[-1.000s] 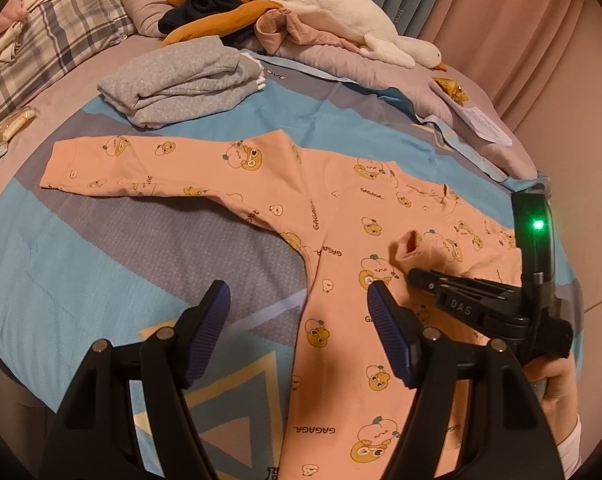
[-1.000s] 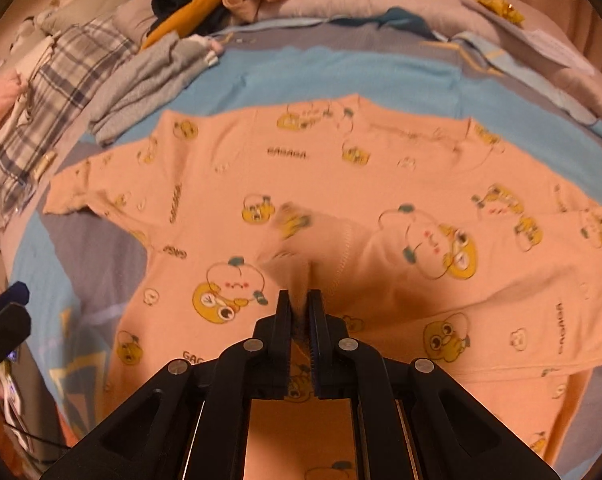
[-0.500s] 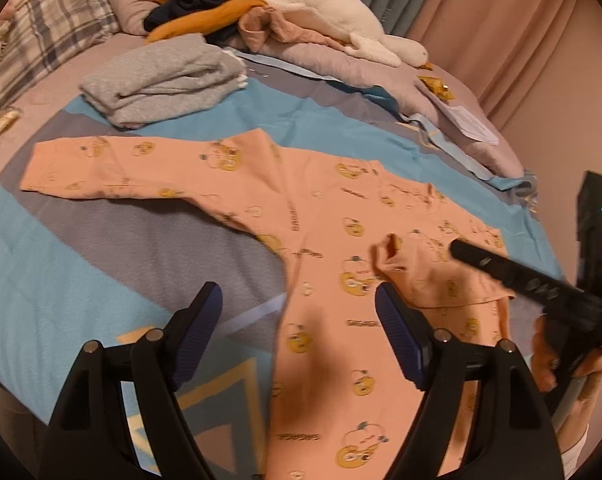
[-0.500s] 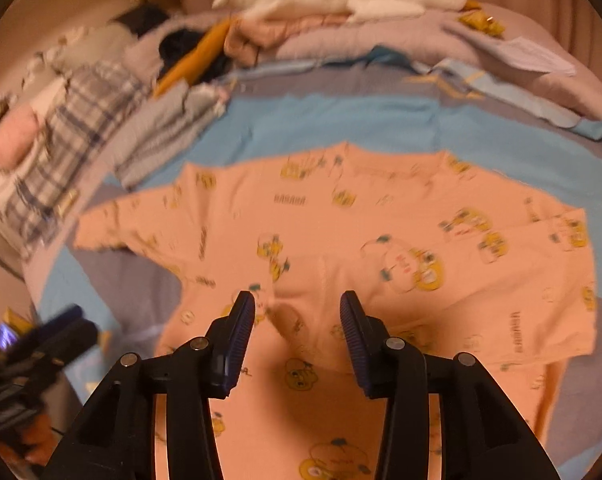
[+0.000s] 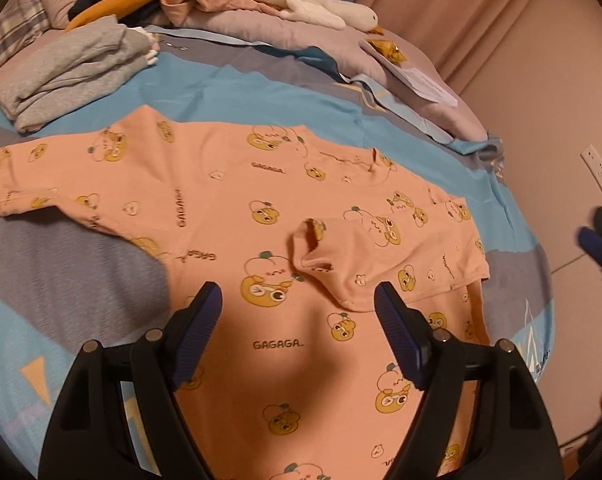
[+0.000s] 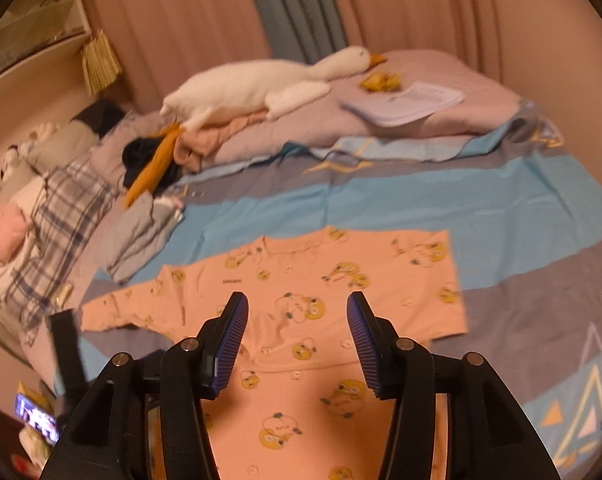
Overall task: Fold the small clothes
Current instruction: 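Grasp the folded sleeve cuff on the body with the left gripper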
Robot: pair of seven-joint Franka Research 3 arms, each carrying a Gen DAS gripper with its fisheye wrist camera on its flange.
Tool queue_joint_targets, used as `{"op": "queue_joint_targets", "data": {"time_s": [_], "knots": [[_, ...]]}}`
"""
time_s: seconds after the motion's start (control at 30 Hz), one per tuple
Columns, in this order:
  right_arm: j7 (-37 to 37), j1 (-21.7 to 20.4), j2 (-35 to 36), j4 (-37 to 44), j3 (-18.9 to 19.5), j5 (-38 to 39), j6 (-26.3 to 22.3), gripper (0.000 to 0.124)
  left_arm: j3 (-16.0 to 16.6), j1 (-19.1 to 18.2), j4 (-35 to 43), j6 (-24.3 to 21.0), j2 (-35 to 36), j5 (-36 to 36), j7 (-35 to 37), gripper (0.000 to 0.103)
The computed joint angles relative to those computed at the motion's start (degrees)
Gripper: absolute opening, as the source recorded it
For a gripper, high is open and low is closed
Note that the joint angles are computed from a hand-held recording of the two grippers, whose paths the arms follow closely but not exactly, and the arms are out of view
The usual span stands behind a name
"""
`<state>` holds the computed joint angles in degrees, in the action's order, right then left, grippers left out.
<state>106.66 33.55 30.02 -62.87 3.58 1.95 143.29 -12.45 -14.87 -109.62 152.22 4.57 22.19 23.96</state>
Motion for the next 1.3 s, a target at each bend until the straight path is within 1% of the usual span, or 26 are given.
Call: {"op": "queue_joint_targets", "data": {"time_s": [0.07,0.17,0.27,0.4,0.43,0.5,0.53,0.63,0.67,0.7,0.8,0.83,0.9,0.93,0.97,1.0,1.03,1.1,1.2,1.3], "knots": [[1.1,0.2,-2.8,-4.1,-0.6,-0.6,2.4,0.053,0.0,0.0,0.4,0.7,0.7,0.0,0.6,0.078],[1.8,0.2,-5.2,-7.6,-0.5,-1.3,5.0,0.056,0.3,0.1,0.7,2.4,1.5,0.3,0.1,0.077],[1.5,0.1,-5.3,-7.8,0.1,-1.5,6.1,0.056,0.4,0.4,1.3,4.5,2.9,-1.0,0.6,0.075],[2.4,0.4,-4.8,-7.4,-0.5,-2.4,6.3,0.056,0.3,0.8,2.3,6.1,5.1,-4.0,2.6,0.071],[2.7,0.4,-5.1,-7.9,-0.5,-2.5,6.2,0.056,0.2,1.0,2.5,6.5,5.6,-5.0,3.1,0.068],[2.7,0.1,-3.5,-5.9,-0.3,-2.0,5.1,0.056,0.0,1.3,2.7,7.7,6.5,-7.3,4.1,0.065],[3.1,0.2,-4.1,-6.7,-0.5,-2.1,4.8,0.056,-0.1,1.5,2.8,8.2,6.8,-8.2,4.5,0.062],[5.9,1.2,-2.2,-4.6,-2.4,-4.7,3.1,0.056,-0.7,2.1,3.3,9.2,8.1,-11.6,6.7,0.054],[6.8,1.6,-2.3,-4.9,-2.9,-5.7,3.1,0.056,-1.1,2.3,3.5,9.4,8.5,-12.9,7.5,0.052],[7.8,1.9,-1.3,-3.6,-3.5,-6.9,2.0,0.056,-1.4,2.6,3.7,9.9,9.0,-14.1,8.5,0.051],[9.1,1.4,0.2,-2.0,-3.6,-7.6,0.3,0.056,-1.0,2.0,4.1,10.6,9.8,-14.1,9.3,0.05],[9.2,1.2,0.6,-1.6,-3.5,-7.6,-0.2,0.056,-0.7,1.7,4.4,10.7,10.1,-13.8,9.2,0.048],[9.4,0.5,1.6,-0.6,-3.3,-7.0,-1.1,0.056,-0.5,1.6,5.0,10.8,10.7,-13.7,9.2,0.039],[9.5,0.3,1.9,-0.3,-3.3,-6.8,-1.4,0.056,-0.6,1.7,5.4,10.6,11.1,-14.0,9.5,0.029],[9.7,0.2,2.1,-0.1,-3.2,-6.7,-1.7,0.056,-0.8,1.9,5.7,10.4,11.4,-14.5,10.1,0.02],[9.7,-0.1,2.6,0.3,-3.1,-6.3,-2.2,0.056,-0.9,2.0,5.9,10.2,11.6,-14.7,10.5,0.017],[9.9,-0.4,3.0,0.7,-3.1,-6.0,-2.6,0.056,-0.6,1.7,6.2,9.9,11.7,-14.3,10.3,0.011],[10.2,-0.6,3.4,1.0,-3.2,-5.7,-3.0,0.056,0.0,1.1,6.4,9.7,11.6,-13.2,9.6,0.009],[10.8,-1.1,4.1,1.7,-3.4,-5.2,-3.9,0.056,0.8,0.4,7.3,8.4,11.0,-11.3,8.5,0.008],[11.5,-1.7,5.1,2.8,-3.5,-4.6,-5.0,0.056,1.7,0.2,7.2,9.5,9.4,-9.1,7.2,0.008]]}}
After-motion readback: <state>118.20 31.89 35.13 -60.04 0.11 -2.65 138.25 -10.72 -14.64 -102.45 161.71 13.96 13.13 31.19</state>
